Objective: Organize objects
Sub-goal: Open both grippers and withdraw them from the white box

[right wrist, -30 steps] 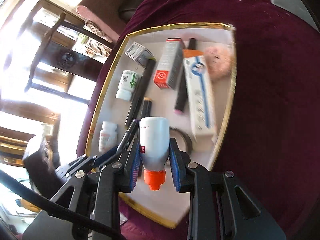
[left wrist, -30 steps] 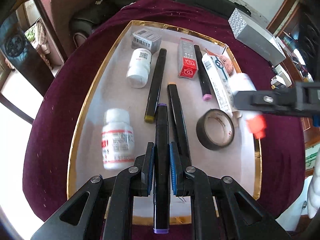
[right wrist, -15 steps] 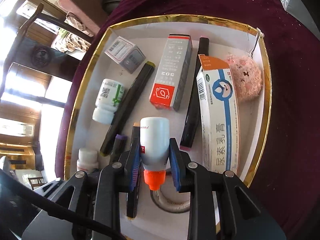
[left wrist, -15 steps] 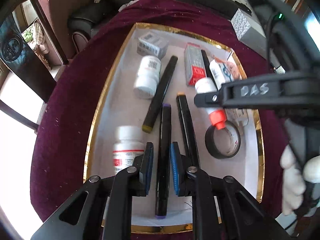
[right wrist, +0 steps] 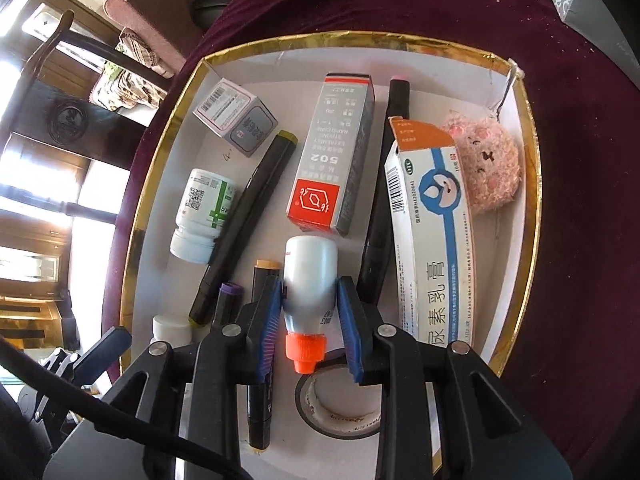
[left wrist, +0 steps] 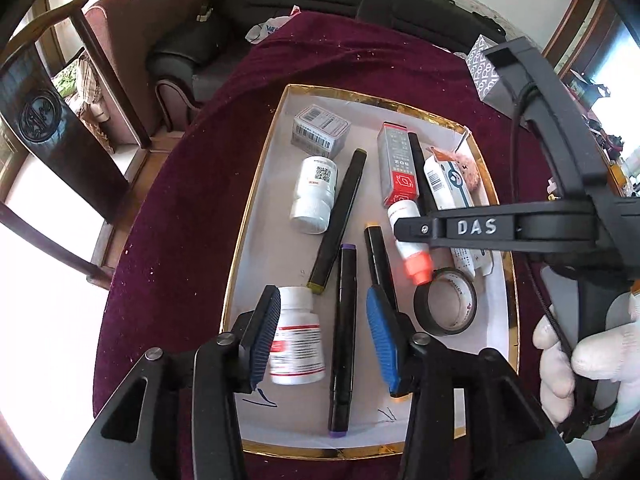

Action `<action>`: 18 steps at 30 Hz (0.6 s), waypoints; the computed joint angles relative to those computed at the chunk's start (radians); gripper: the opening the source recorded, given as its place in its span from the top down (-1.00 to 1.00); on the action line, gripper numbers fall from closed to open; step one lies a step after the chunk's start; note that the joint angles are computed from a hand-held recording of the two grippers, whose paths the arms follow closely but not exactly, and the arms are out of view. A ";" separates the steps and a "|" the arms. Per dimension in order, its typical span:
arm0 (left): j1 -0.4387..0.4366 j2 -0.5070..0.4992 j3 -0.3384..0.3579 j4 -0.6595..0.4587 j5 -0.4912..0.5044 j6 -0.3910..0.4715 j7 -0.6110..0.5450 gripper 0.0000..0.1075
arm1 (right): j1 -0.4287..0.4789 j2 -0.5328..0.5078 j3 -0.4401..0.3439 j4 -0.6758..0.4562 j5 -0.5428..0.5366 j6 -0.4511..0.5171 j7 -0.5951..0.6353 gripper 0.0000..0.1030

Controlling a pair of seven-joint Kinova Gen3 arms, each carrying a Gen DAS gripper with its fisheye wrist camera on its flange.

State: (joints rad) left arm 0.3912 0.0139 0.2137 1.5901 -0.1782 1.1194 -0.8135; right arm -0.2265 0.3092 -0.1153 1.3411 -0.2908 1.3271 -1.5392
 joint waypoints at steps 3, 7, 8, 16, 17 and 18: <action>0.002 0.001 0.001 -0.006 -0.004 0.006 -0.005 0.27 | 0.007 -0.010 0.001 0.004 -0.017 -0.010 -0.007 0.39; 0.004 0.004 0.002 -0.016 -0.003 0.013 -0.019 0.27 | 0.032 -0.038 0.007 0.017 -0.041 -0.024 0.003 0.27; 0.006 0.007 0.004 -0.021 -0.005 0.017 -0.019 0.27 | 0.041 -0.046 0.010 0.022 -0.053 -0.027 0.004 0.27; 0.030 0.029 0.009 -0.062 -0.010 0.033 -0.039 0.27 | 0.101 -0.093 0.035 0.064 -0.104 -0.062 -0.001 0.12; 0.035 0.033 0.011 -0.070 -0.012 0.036 -0.039 0.27 | 0.110 -0.098 0.040 0.068 -0.107 -0.061 -0.001 0.11; 0.041 0.038 0.012 -0.079 -0.015 0.040 -0.037 0.27 | 0.118 -0.101 0.044 0.073 -0.110 -0.063 -0.001 0.08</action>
